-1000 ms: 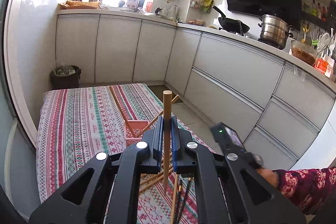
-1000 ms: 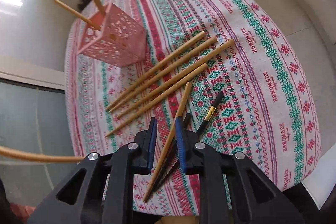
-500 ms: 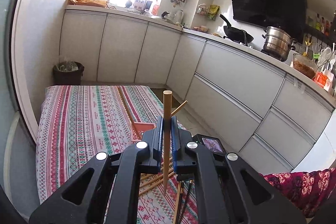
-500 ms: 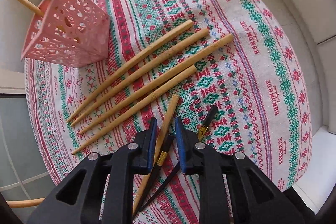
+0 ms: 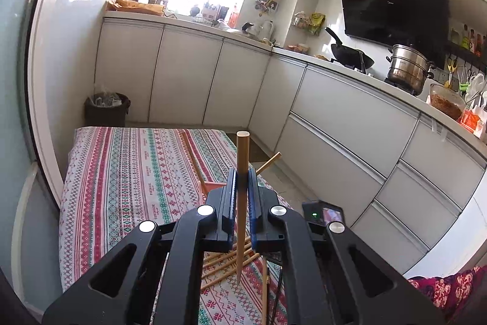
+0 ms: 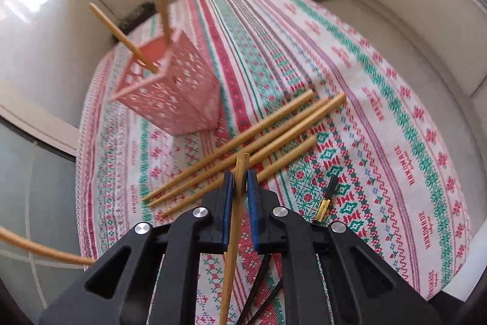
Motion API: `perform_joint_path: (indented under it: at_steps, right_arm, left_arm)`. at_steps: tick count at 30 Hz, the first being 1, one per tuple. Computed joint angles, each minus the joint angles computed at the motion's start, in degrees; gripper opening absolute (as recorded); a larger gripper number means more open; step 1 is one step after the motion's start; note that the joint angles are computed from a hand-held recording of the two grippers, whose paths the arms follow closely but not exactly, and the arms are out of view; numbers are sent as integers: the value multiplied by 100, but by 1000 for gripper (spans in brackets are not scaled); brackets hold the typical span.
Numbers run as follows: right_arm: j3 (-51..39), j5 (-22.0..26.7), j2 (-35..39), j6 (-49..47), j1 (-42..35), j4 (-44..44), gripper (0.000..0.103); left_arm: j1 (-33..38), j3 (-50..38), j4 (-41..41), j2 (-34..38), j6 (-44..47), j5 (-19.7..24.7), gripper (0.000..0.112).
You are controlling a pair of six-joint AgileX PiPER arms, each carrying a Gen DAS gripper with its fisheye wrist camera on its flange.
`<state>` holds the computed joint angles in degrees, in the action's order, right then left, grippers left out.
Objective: Organize utensils
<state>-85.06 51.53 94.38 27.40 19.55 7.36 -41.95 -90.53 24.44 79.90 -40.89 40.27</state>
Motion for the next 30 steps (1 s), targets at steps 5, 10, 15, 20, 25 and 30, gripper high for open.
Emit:
perform_joint_path:
  at_steps: [5,10,15,20,25,30]
  right_arm:
    - [551,-600,-1217,-30,361,-441,9]
    - [664,-717,-2026,-266,535,-504,8]
    - [173,-386,-2227,-413,610,-476,8]
    - [-890,181,-2045,-780,425,-349,8]
    - [-2303,707,-1428,-1040,253,-384,8]
    - [-3624,929,-639,-1250,42,-291,8]
  left_arm:
    - [-333,-129,486,31,-251,182,6]
    - [-625,-369,755,144,-328,421,6]
    - [-763,-748,847,341,-289,712,6]
    - [-755,-1200,882,585,-230,925,6]
    - [-666,-2088,984,1025,-28,1132,6]
    - [-527,-3250,946,1712,388,1345,6]
